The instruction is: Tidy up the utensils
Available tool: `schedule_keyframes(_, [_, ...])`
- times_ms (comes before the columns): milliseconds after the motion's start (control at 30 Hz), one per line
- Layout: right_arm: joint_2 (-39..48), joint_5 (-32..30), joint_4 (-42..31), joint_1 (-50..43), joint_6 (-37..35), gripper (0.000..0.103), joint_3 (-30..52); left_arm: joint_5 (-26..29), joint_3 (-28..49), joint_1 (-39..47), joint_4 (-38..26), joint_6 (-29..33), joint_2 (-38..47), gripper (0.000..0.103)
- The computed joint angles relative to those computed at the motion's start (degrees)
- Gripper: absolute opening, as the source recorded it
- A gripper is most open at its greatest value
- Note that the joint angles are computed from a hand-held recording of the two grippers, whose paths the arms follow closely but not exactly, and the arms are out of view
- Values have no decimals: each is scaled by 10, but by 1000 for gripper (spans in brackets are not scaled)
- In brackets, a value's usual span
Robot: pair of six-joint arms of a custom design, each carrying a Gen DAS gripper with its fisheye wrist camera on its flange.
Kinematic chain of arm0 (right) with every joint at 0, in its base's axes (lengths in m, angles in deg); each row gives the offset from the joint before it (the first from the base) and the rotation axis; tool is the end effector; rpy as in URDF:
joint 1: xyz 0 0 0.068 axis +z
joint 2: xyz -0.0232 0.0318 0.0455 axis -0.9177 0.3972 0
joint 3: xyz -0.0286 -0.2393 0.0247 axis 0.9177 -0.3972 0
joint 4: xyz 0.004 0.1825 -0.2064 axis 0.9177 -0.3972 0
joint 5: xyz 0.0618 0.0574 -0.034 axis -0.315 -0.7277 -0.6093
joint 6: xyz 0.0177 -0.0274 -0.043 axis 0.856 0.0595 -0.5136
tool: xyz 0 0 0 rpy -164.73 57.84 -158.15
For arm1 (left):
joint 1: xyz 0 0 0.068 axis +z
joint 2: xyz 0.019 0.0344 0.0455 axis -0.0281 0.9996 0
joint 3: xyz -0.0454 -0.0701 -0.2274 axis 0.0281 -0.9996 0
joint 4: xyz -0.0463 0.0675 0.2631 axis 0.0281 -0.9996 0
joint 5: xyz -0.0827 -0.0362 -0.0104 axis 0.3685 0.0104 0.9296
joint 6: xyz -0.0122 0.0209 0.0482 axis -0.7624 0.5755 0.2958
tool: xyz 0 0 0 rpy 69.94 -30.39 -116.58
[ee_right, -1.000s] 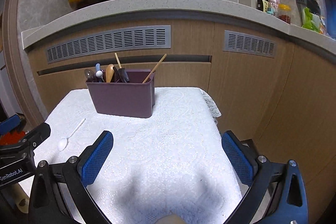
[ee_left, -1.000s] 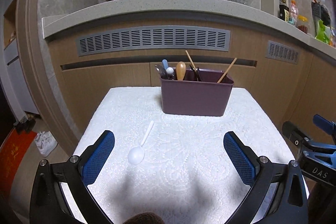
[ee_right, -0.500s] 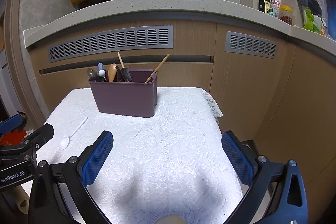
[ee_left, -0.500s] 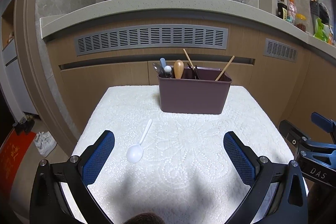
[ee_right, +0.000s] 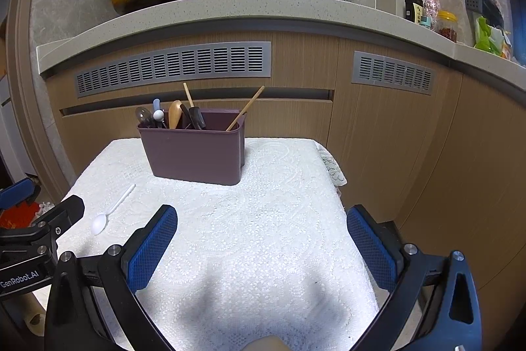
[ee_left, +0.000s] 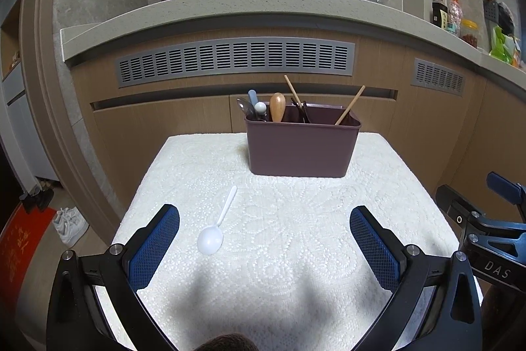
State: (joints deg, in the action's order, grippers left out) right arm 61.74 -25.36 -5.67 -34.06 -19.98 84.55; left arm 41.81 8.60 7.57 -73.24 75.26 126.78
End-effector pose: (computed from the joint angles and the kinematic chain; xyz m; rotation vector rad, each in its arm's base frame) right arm 0.2229 0.1249 0.1423 -0.0829 2.1243 0.0283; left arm 0.2086 0.0304 0.1428 -0.0458 2.1448 0.0365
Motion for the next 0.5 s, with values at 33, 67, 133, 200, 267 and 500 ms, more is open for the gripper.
schedule_keyframes(33, [0, 1, 1, 0, -1, 103, 0, 1, 0, 1, 0, 0, 0, 103])
schedule_keyframes(67, [-1, 0, 1, -1, -3, 103, 0, 0, 1, -1, -1, 0, 0, 103])
schedule_keyframes(133, [-2, 3, 1, 0, -3, 103, -1, 0, 0, 0, -1, -1, -1, 103])
schedule_keyframes(200, [-3, 3, 0, 1, -3, 103, -1, 1, 1, 1, 1, 0, 1, 103])
schedule_keyframes(267, [-4, 2, -1, 0, -3, 103, -1, 3, 1, 2, 2, 1, 3, 103])
schedule_keyframes(500, [-6, 1, -2, 1, -5, 103, -1, 0, 2, 0, -1, -2, 0, 103])
